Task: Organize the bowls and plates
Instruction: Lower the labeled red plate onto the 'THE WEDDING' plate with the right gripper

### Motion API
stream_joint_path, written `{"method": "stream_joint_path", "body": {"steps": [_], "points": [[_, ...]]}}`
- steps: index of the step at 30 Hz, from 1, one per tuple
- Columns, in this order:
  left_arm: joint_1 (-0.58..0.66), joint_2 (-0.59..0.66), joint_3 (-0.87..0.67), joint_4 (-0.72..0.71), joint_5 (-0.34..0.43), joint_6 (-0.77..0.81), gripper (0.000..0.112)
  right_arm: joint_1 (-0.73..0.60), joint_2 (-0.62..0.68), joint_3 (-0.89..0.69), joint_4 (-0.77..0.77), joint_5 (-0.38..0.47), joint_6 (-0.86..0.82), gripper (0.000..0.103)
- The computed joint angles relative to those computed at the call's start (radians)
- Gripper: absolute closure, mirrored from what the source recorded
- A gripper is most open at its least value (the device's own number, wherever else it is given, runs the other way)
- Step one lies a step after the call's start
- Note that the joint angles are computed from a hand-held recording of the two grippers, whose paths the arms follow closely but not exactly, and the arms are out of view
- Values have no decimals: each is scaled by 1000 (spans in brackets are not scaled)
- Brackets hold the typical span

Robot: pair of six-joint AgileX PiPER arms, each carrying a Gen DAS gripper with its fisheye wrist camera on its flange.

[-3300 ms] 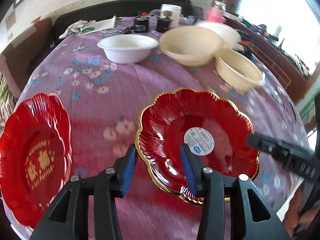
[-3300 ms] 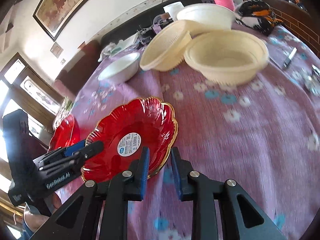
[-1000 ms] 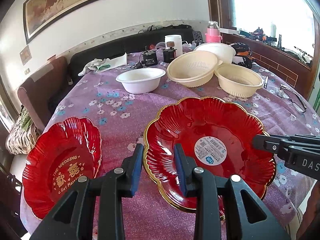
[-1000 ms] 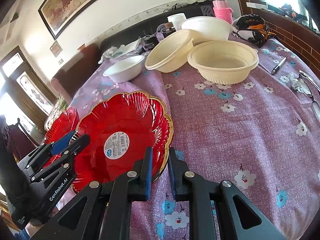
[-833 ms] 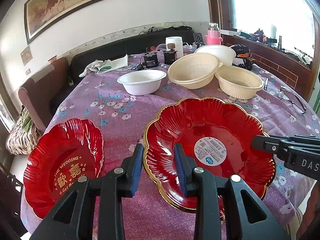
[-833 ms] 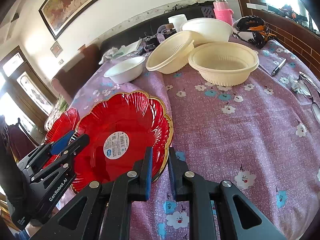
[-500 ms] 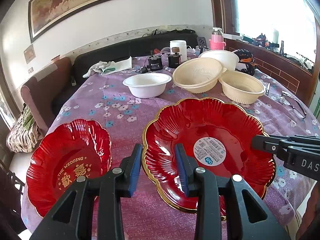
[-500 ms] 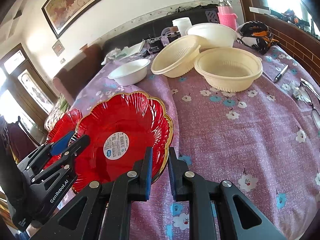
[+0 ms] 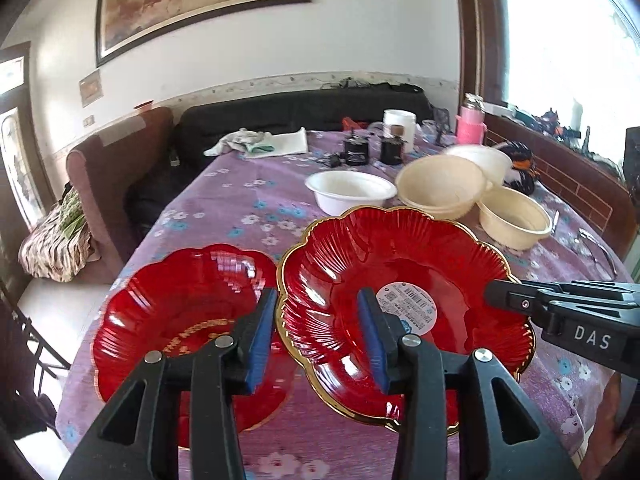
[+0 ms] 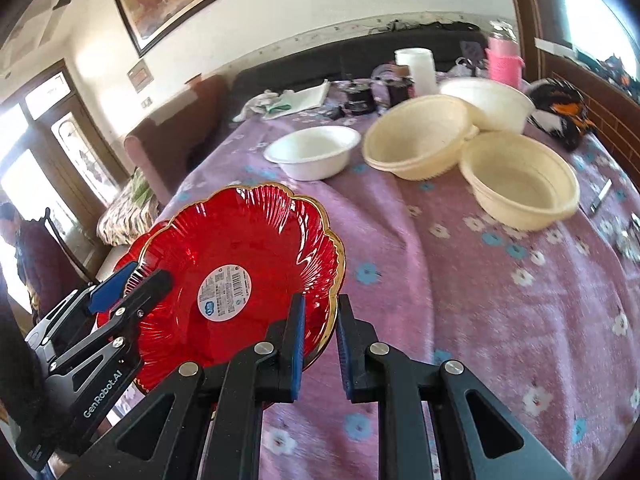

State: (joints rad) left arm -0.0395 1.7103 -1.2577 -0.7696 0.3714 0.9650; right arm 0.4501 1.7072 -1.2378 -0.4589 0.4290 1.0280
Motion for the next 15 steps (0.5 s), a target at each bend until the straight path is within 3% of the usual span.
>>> {"method": "stream_joint_path", "body": {"steps": [15], "points": [[222,84,-110,-47,96,-7,73,85,333,-517,191,201,-281,86]]}}
